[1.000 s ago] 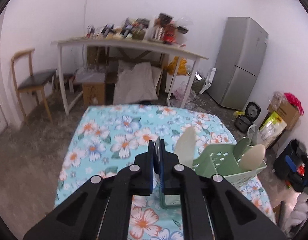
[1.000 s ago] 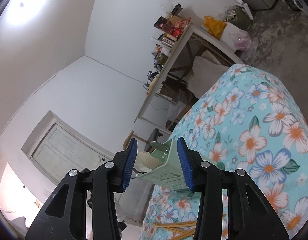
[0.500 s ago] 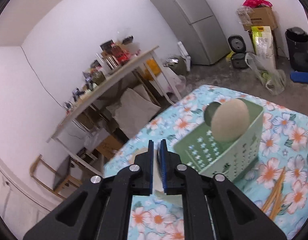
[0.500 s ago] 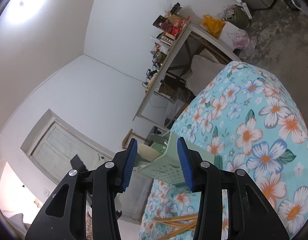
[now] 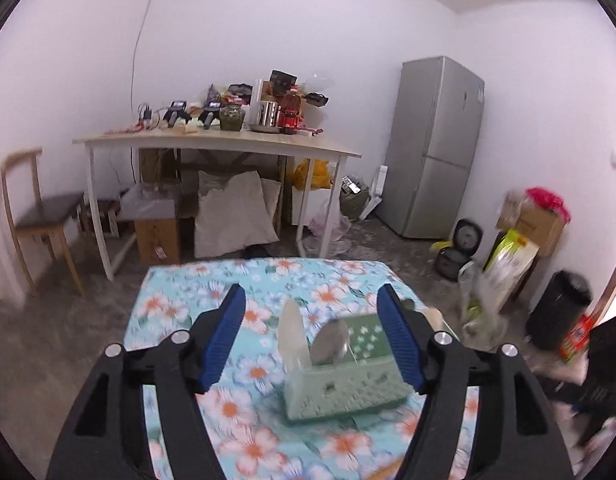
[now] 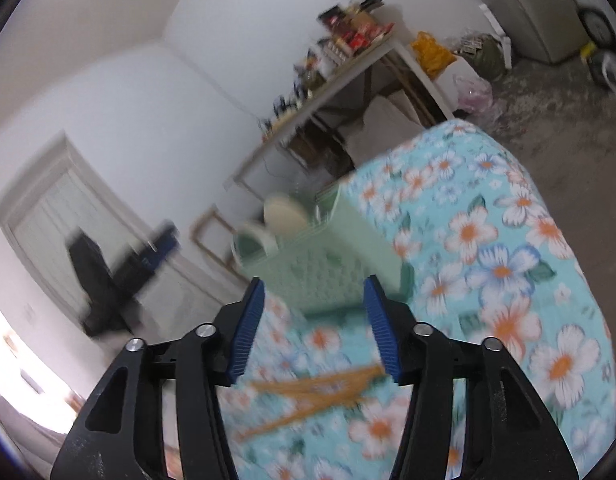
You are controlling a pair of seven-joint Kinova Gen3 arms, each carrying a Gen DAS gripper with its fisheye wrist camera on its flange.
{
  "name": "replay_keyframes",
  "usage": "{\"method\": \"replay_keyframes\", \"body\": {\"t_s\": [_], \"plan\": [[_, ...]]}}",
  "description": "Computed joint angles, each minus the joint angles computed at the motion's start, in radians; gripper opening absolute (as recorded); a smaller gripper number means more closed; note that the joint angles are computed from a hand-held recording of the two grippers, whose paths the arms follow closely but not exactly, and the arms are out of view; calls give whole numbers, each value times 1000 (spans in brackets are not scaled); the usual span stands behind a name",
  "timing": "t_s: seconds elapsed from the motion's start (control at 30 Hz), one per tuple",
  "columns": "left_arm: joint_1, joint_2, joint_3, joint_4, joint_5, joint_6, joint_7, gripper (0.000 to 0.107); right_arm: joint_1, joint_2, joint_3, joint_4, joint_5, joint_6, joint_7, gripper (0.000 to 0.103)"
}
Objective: Organize utensils
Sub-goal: 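Open both grippers and move them back over the wooden chopsticks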
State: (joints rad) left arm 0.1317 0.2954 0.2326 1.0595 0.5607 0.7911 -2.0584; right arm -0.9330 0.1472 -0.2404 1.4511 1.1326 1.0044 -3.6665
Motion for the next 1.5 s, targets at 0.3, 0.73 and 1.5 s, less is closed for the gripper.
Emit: {"method": "replay_keyframes", "body": {"t_s": [0.3,0.73,1.5], "plan": [[-64,-120,-47,213,59,98,-76,70,-60,203,-35,-280,-248,240,316,74],[-13,-197,-87,359,40,71,-114,73,-135,265,140,-317,-508,245,348,83],[29,-154,-67,343,-37,50,-40,73,-141,250,147,-277,-472,186,311,95]]}}
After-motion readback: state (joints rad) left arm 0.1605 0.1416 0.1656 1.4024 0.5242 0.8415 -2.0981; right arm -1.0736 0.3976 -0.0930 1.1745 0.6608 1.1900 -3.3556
